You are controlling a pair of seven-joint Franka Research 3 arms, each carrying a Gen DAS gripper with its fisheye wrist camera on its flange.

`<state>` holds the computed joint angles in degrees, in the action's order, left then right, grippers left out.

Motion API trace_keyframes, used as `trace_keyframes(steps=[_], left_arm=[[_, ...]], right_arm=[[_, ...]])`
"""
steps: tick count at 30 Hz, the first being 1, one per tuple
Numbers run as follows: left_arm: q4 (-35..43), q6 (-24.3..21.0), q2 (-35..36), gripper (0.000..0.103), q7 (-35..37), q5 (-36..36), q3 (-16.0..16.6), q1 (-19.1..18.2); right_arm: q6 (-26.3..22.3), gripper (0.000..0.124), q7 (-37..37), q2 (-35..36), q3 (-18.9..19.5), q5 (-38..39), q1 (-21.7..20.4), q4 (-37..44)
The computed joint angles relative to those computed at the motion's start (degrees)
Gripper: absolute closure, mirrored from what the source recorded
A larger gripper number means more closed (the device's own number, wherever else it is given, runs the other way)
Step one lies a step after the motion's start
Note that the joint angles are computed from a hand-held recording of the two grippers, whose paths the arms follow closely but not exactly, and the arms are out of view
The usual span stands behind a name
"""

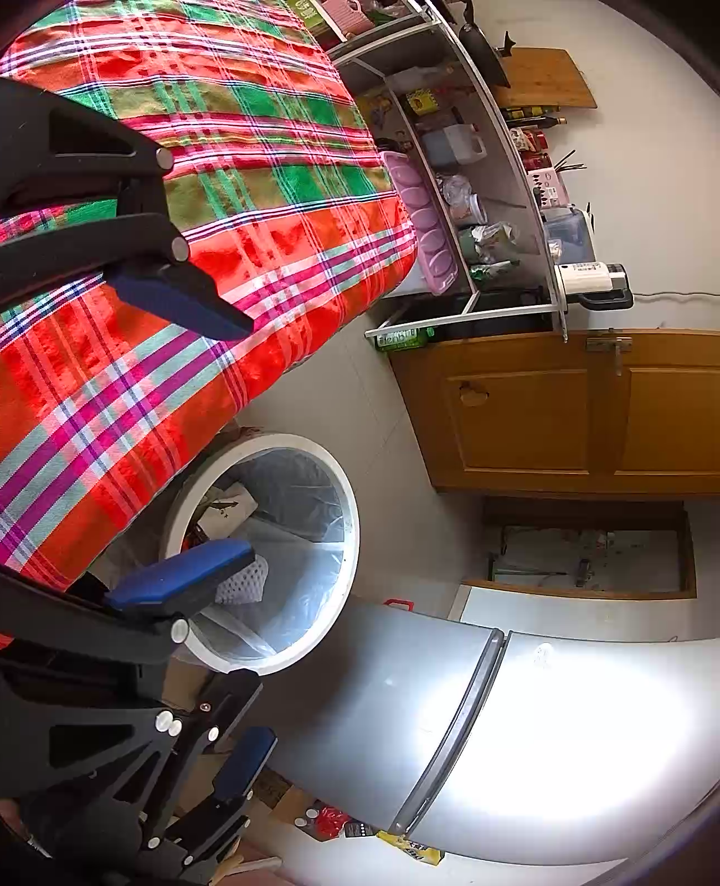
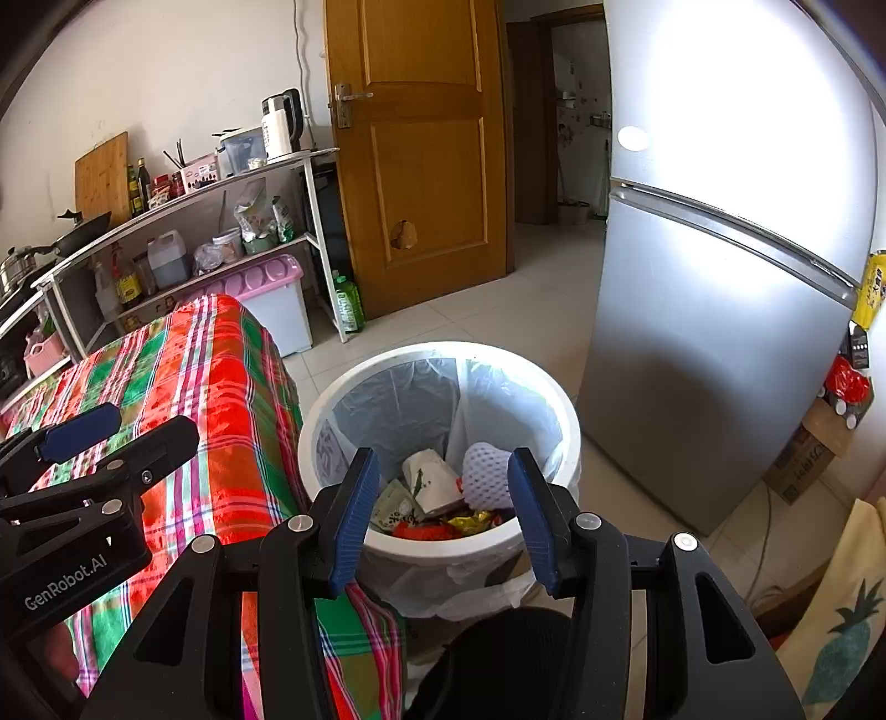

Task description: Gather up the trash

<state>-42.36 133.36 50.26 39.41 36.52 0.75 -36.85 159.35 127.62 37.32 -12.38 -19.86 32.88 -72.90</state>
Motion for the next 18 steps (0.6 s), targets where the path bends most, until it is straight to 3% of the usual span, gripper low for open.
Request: trace_keyframes(steps=[18], left_arm=[[-0.6,0.4,-0.3,0.027,0.2,-0.4,-0.4,0.3]], right_arm=[[-0.1,0.074,-0.1,0.0,0.0,0.1,0.1,0.1]])
